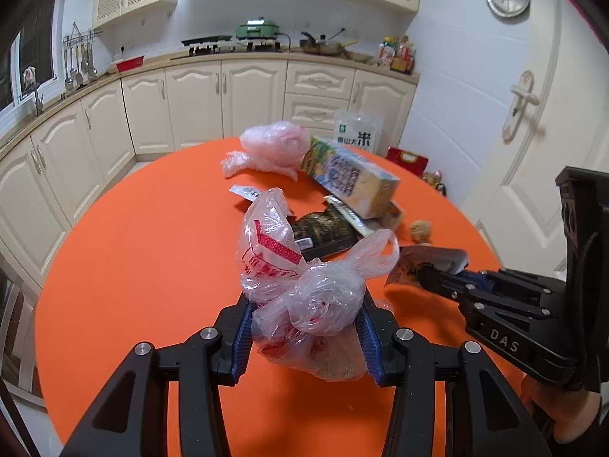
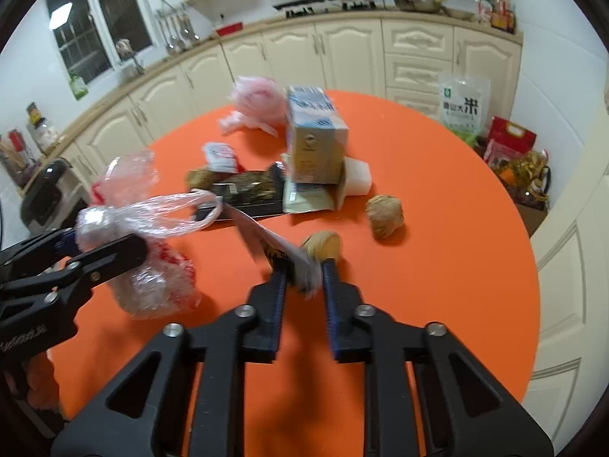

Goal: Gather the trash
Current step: 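Grasp the red-printed plastic bag with the left gripper while the right grasps a small wrapper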

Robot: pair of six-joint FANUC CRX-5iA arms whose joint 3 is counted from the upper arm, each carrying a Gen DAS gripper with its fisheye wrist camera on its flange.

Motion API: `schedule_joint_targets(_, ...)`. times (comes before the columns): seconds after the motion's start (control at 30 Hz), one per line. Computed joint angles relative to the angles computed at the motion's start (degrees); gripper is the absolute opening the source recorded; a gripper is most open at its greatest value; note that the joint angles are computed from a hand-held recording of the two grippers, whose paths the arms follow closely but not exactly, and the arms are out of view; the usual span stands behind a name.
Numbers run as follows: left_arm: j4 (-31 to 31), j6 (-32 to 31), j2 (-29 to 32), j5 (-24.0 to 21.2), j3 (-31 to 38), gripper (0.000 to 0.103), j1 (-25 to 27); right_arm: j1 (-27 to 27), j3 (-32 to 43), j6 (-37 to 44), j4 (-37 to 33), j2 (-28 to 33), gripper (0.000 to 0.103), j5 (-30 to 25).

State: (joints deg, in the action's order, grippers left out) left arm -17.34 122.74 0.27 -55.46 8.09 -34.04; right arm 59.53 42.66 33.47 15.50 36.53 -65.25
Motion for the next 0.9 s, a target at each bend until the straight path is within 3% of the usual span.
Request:
schedule_joint_targets(0.27,-4.48,5.23,-3.41,-3.38,-0.6,0.044,-6.81,3.73,-7.2,-3.28,3.55,-6.88,0.012,2.75)
schedule_joint_targets(0.47,-9.22,8.62,-3.46,-8.0,3.21,0.044,-14.2,6.57,-14.87,-9.0,7.95,-13.06,0.012,4.29)
schedule_joint_targets(0.67,-13.17,11.34,-0.47,-10.89,8.19,0.044,-20.95,8.63,-25.82,-16.89,12.93,-21.69,0.012,6.42)
schedule_joint_targets(0.9,-12.28,8.48,7.35,-11.47,15.76,0.044,-25.43,10.94,-37.5,-25.87,18.55,-30.96,0.012,4.57)
